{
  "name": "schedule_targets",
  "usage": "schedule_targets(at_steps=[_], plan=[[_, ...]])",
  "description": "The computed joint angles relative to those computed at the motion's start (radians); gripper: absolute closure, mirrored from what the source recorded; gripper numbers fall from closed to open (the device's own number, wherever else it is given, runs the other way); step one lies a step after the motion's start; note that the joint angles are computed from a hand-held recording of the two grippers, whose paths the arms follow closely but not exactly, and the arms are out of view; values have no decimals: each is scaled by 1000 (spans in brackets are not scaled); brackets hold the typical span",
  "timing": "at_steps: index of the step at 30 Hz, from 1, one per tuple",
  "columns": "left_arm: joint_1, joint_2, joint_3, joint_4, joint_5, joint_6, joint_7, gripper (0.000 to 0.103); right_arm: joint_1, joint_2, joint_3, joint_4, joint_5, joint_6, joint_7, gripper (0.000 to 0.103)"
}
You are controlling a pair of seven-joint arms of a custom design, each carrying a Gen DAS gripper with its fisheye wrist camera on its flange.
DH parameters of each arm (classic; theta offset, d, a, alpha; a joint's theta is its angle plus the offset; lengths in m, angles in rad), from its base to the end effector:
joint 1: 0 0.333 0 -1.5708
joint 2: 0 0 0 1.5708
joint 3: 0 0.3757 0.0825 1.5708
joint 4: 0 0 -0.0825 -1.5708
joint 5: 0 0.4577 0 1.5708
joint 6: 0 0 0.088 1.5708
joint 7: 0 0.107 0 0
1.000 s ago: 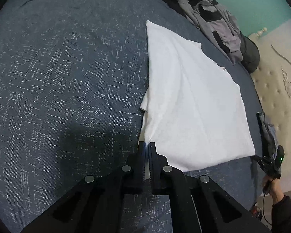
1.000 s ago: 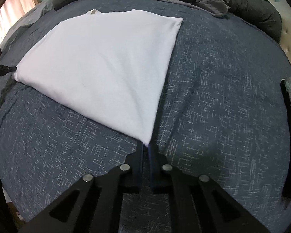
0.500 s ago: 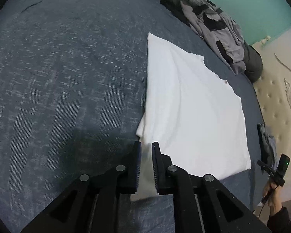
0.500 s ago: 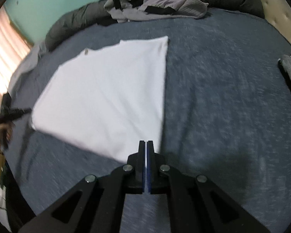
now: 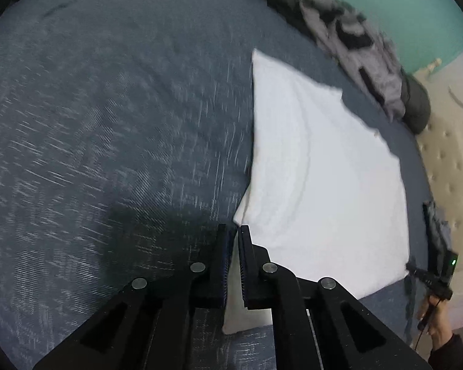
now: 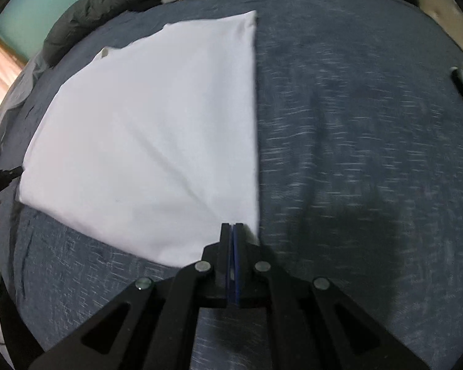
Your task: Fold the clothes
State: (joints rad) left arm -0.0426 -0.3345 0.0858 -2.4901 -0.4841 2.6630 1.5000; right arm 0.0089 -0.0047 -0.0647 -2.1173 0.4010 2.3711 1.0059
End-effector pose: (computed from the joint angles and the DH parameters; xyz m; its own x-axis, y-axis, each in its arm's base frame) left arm 0.5080 0.0370 0.4765 0.3467 -0.8289 0.4389 -0.7787 -0.5153 -0.3580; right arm 0.6276 -0.0306 0.4636 0.2796 -0.9446 -0.1720 -0.9124 -0.2056 -0.3538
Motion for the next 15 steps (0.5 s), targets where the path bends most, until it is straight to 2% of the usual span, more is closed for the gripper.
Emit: schedule_targets(at_steps=[3,6,8,12,15], plan=[[-15,-13,-11,5,3,27,5,96,2,-12,0,1,93,25,-28,102],[-33,23,-31,44,42,-6,25,96,15,-13,8,5,186,53,-27,102],[-47,58,-43,68,45,-29,41,96,26,2,16,19,228,37,-22,102],[-25,104,-83,77,100,-46,11,96,41,15,26,17,181,21,-4,102],[-30,90,-65,46,38,-20,55,96,41,28,23,18,118,11,22,102]])
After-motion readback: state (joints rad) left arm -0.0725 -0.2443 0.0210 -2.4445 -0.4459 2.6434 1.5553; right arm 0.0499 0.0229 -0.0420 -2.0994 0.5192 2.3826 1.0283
